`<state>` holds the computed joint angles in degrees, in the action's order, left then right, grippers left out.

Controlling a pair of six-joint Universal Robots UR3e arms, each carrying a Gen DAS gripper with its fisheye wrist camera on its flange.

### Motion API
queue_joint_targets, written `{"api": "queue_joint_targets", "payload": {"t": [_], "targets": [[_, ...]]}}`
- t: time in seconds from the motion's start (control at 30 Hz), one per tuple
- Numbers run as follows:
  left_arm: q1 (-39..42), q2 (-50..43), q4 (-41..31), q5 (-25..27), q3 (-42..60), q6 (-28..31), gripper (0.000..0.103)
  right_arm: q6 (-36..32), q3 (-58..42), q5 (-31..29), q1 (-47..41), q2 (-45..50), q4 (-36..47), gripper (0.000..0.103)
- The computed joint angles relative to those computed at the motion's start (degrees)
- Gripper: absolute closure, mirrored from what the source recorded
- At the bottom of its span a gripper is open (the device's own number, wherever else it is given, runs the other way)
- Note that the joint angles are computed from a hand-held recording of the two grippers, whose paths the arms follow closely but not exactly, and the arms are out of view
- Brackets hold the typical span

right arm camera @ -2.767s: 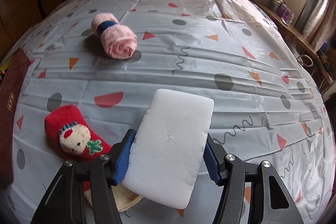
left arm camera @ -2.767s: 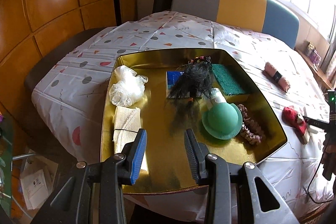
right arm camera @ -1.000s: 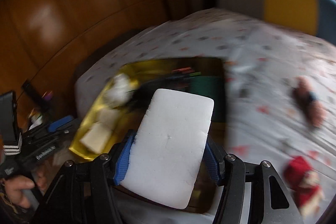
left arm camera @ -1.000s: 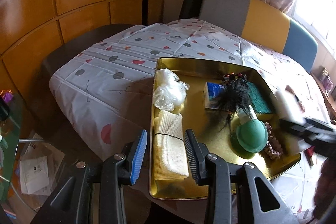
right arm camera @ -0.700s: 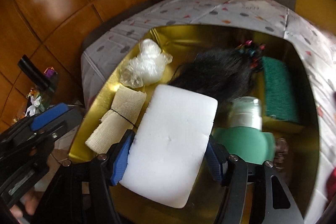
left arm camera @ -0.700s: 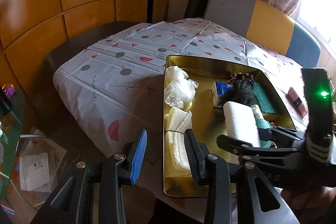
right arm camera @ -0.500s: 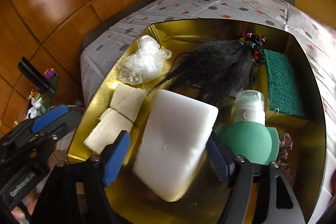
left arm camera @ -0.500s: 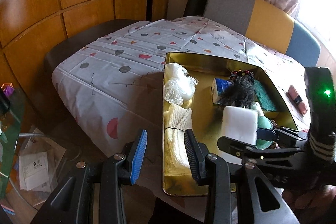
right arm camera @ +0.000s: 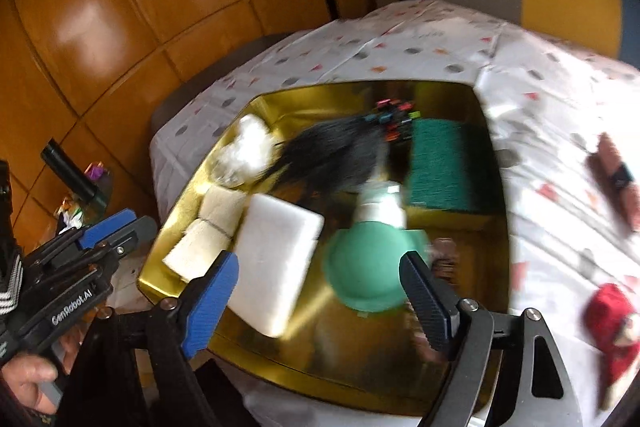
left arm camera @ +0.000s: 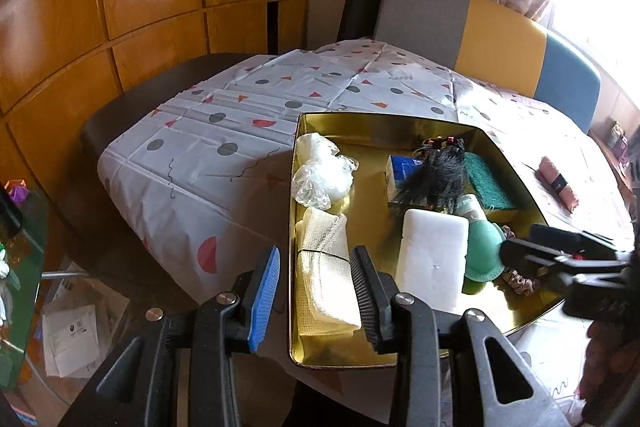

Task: Organize soft objects
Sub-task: 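Carry the white foam block into the tray and release it with the right tool, then reach the right tool to the red snowman sock and grasp it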

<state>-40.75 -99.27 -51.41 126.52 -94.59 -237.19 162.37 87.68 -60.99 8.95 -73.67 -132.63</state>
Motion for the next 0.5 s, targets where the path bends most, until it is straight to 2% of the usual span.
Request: {"api": "queue_joint_targets", "payload": {"t": [0.5], "targets": [[-2.2,-4.3,-2.4,0.5,6.3,1.9,0.066,-4.9,10.8,-0.3,-17.8,-9.7,-1.2,0.020]]}}
